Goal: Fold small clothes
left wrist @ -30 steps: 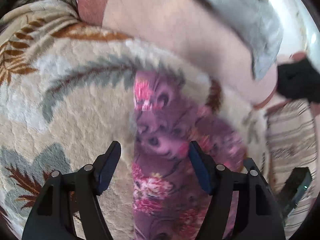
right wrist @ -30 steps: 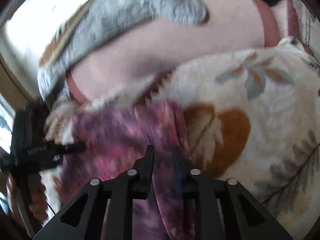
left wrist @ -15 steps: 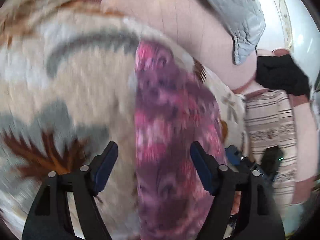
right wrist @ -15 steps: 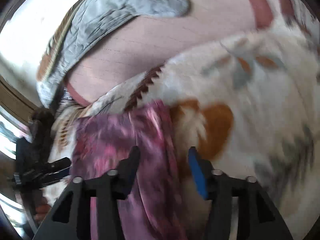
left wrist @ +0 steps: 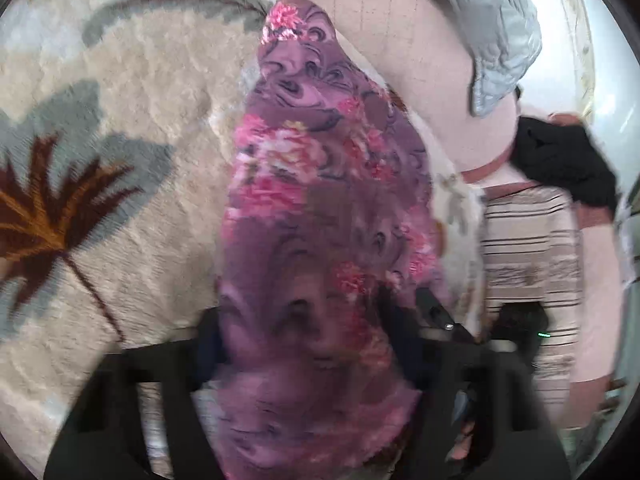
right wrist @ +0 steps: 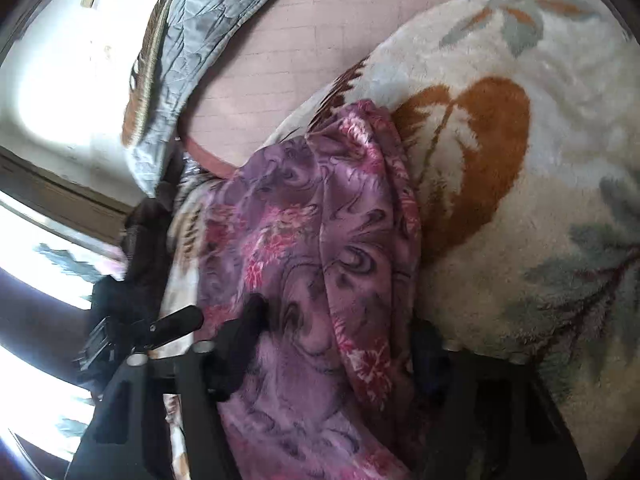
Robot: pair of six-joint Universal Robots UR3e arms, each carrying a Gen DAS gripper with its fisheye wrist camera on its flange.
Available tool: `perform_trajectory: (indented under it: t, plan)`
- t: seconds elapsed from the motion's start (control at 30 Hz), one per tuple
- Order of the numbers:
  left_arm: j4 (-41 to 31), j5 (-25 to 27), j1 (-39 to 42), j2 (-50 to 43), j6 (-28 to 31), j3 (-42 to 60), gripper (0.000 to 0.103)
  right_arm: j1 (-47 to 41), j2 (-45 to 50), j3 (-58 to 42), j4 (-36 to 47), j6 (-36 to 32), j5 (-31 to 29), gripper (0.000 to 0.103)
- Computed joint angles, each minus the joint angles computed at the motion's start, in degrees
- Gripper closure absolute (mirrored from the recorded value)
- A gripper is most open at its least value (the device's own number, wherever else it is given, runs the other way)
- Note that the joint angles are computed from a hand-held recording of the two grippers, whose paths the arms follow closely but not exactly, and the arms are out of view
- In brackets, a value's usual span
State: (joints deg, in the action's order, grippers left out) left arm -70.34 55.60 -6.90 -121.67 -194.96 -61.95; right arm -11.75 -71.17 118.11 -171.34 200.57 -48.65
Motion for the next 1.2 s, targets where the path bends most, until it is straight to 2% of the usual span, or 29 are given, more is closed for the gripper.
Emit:
perform_trajectory:
  t: [0.07,0.1,0.27,0.5,0.63,0.8,0.83,0.97,1.07,1.1,1.13,1.17,1.2]
  plan:
    - [1.1,0.2,0.3,1.7,0.1,-1.9,0.076,1.2,-2.5,1.6,-2.4,0.1,-2.6,0.071]
    - [1.7,-0.5,0.9,3.0,0.1,-3.6,0.077,1.0,-4.2,2.9,-2.7,-0.3,-2.7,0.073]
    - [-0.4,-0.5,3.3,10.2,2.1,-9.3,0.078,4.4,-11.7,4.3,-1.1,0.6,-6.9,0.074]
    - [-7.1,-1.7,9.3,24.8,9.2,-18.2,0.078,9.9,-23.8,8.9,1.9,5.4,-8.9,0.074]
    - [-14.3,-1.7,14.9,35.5,16.5,-24.3,0.078,14.1,-32.2,12.5,5.1,8.3,-10.5,0.074]
    - [-25.9,-2.8,23.1,47.2,26.5,-30.6,0.078,21.3,-37.2,14.5,6.5,12.5,-13.7,0.074]
    - [-27.0,-2.8,23.6,48.5,27.1,-31.4,0.077,23.3,-38.0,15.1,6.5,13.4,-14.6,0.074]
    - [-40.0,-3.0,33.2,59.3,39.7,-38.5,0.077,28.9,-39.5,19.1,3.9,17.1,-17.3,0.074]
    - [-42.3,0.2,35.8,62.0,43.2,-44.2,0.075,32.7,-36.9,23.6,-0.8,20.2,-18.8,0.073]
    - [-40.8,2.2,35.9,62.3,43.1,-46.7,0.070,33.6,-35.6,24.1,-0.5,20.6,-19.4,0.072]
    - [-41.7,1.8,37.5,63.0,44.6,-47.9,0.064,35.3,-33.7,24.2,0.3,21.6,-21.3,0.071]
    - [-46.0,0.4,41.4,63.8,48.6,-48.4,0.064,35.3,-33.7,26.4,-3.1,23.1,-21.4,0.068]
    - [-48.8,0.2,43.3,63.7,50.5,-47.7,0.064,34.0,-35.8,27.7,-2.7,23.6,-19.9,0.067]
